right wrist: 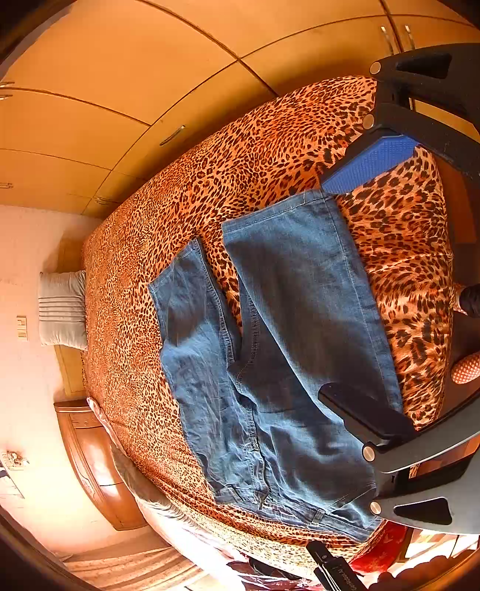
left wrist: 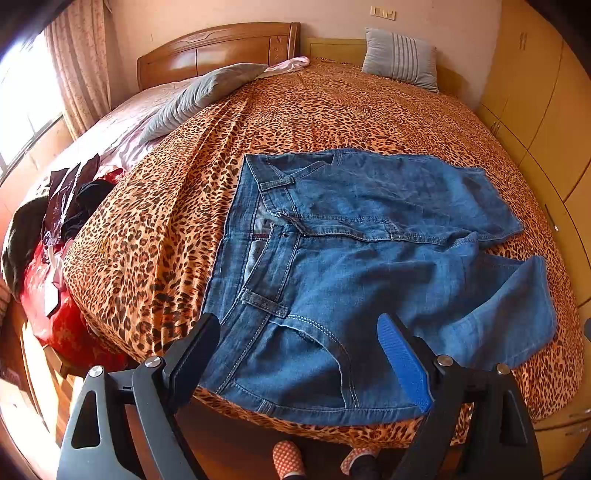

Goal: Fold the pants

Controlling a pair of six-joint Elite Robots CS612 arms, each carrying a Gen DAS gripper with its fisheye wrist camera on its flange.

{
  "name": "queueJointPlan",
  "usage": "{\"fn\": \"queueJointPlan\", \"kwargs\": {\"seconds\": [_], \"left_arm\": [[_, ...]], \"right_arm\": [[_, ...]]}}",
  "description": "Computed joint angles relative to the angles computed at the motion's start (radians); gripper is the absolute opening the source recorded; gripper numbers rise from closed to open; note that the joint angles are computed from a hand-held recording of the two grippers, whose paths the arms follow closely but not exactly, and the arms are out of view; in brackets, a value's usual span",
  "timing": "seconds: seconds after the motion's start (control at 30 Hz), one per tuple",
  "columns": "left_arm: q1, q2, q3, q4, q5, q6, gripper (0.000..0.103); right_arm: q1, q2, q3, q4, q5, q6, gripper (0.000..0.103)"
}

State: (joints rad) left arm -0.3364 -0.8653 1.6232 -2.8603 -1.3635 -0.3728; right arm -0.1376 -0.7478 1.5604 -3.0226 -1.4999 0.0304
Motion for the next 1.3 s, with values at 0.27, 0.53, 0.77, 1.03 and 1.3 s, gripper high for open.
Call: {"fn": "queueJointPlan", "kwargs": {"seconds": [0.27, 0.53, 0.77, 1.03, 1.3], "left_arm": [[0.0, 0.017, -0.035, 0.07, 0.006, -0.023, 0.088], [0.096, 0.141, -0.309, 0.436, -0.162, -0.015, 0.084], [0.165, 0.31, -0.613, 0.747, -0.436, -0.012, 0.08], [0.154, 0.373, -0.707, 0.882, -0.471, 0.028, 0.08], [0.122, 0.373, -0.723, 0.955, -0.359, 0.02, 0.026]], "right_arm": [[-0.011, 0.023, -0.035, 0.049, 0.022, -0.007, 0.103], [-0.046, 0.082, -0.118, 0.179, -0.013, -0.044, 0.103], [-0.088, 0.155, -0.233, 0.329, 0.011, -0.069, 0.103], [-0.121, 0.256, -0.403, 0.558, 0.098, -0.022, 0.103], [-0.138, 0.27, -0.43, 0.641, 0.255, -0.176, 0.006]]}}
